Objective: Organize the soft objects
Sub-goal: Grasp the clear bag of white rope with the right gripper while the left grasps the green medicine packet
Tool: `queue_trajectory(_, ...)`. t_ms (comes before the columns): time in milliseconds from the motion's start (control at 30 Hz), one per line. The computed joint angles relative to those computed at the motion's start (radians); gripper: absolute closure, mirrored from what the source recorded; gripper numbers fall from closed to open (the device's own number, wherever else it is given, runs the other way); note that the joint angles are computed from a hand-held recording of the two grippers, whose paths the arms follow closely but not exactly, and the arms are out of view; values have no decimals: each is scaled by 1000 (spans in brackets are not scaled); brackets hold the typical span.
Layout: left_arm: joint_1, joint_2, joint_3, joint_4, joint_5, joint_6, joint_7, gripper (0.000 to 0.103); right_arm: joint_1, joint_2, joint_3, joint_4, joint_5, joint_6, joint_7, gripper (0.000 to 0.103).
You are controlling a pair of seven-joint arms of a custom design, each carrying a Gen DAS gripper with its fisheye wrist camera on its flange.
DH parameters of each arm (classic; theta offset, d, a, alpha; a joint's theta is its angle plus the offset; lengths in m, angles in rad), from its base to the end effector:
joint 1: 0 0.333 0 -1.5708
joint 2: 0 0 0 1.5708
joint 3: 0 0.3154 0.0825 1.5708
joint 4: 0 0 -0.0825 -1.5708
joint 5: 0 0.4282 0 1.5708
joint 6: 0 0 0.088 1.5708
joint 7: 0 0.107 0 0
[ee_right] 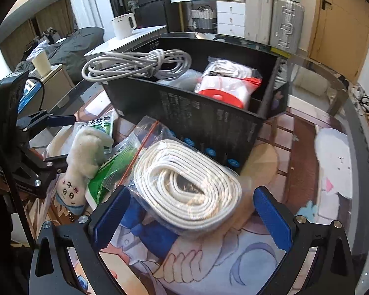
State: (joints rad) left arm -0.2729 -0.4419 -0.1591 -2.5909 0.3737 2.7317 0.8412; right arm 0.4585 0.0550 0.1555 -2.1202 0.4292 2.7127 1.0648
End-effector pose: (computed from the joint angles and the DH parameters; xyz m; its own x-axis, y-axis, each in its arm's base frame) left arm 0.4255 -0.2118 0.4418 -0.0211 -0.9990 0.0393 -0.8039 -0.0064 -0.5947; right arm 0.5218 0.3487 0.4187 0.7160 -0.6919 -0.0925 -0.6136 -0.5607 -0.5559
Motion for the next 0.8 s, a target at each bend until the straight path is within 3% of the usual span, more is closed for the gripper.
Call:
queue_trajectory(200,-1,10,0,13,5,-21,18,0,3,9,6,17,29,-33,-73,10)
queue_trajectory(467,-7,25,11,28,-16,-27,63,0,22,32,-2,37,-114,-43,-24,11)
queue_trajectory(700,-4,51,19,48,-34,-14,106,0,13,32,7,32,-51,-31,-102,11)
queue_trajectory(800,-6,49,21,46,-45,-10,124,1,14,30,7,30,-35,-33,-118,16)
